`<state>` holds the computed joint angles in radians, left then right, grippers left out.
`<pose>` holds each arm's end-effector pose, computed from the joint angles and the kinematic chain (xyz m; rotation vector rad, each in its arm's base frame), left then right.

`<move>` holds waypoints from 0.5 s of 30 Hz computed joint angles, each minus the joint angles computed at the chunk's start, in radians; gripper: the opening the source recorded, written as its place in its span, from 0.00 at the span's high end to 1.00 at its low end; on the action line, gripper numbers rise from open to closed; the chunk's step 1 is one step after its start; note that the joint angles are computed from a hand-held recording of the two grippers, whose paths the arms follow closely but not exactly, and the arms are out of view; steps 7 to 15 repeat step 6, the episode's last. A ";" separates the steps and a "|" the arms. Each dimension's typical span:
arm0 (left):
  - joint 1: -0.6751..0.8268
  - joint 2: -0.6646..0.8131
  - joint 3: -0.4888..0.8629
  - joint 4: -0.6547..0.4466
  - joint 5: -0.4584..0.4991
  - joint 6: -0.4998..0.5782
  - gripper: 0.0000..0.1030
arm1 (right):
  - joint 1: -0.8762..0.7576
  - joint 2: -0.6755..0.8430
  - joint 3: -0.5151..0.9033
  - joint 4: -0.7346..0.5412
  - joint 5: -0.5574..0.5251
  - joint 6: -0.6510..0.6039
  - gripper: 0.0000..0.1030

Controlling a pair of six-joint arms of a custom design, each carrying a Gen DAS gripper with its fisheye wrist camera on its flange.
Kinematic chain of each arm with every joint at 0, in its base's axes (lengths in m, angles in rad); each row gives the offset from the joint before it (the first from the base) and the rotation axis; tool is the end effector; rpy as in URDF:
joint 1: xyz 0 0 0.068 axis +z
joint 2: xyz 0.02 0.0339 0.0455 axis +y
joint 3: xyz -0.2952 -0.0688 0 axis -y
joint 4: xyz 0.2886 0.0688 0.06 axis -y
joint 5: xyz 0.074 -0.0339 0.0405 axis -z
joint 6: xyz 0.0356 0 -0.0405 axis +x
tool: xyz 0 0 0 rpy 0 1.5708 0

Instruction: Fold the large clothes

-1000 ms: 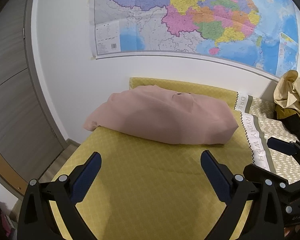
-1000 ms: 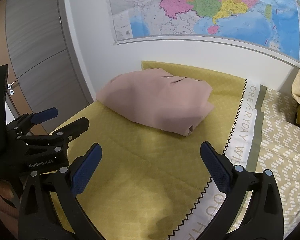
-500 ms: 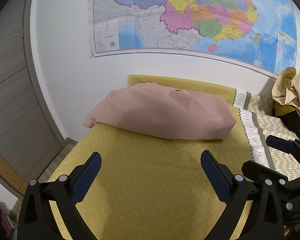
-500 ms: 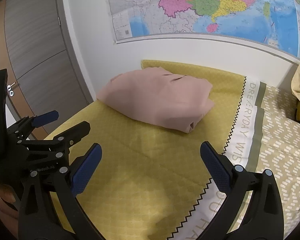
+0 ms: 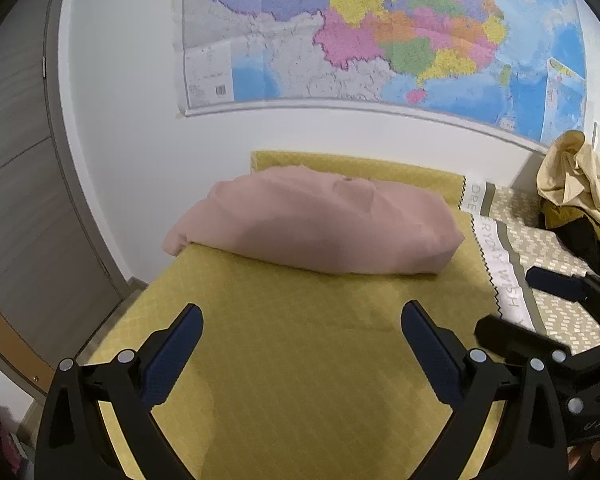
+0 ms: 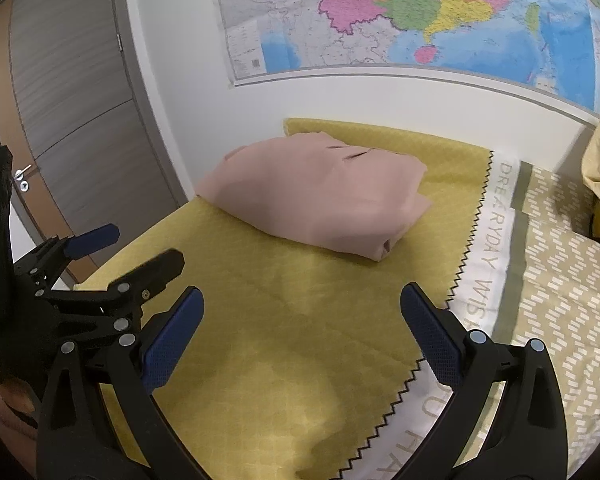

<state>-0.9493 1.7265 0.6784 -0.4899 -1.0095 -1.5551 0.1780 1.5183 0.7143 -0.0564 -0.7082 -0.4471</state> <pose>0.1787 -0.1978 0.0921 -0.6601 2.0470 0.3387 0.3048 0.0784 0.1655 -0.9896 2.0549 0.7154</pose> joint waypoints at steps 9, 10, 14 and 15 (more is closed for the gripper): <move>0.056 0.090 0.044 0.217 0.062 0.206 0.07 | -0.101 0.034 0.014 -0.012 0.025 -0.026 0.06; 0.056 0.090 0.044 0.217 0.062 0.206 0.07 | -0.101 0.034 0.014 -0.012 0.025 -0.026 0.06; 0.056 0.090 0.044 0.217 0.062 0.206 0.07 | -0.101 0.034 0.014 -0.012 0.025 -0.026 0.06; 0.056 0.090 0.044 0.217 0.062 0.206 0.07 | -0.101 0.034 0.014 -0.012 0.025 -0.026 0.06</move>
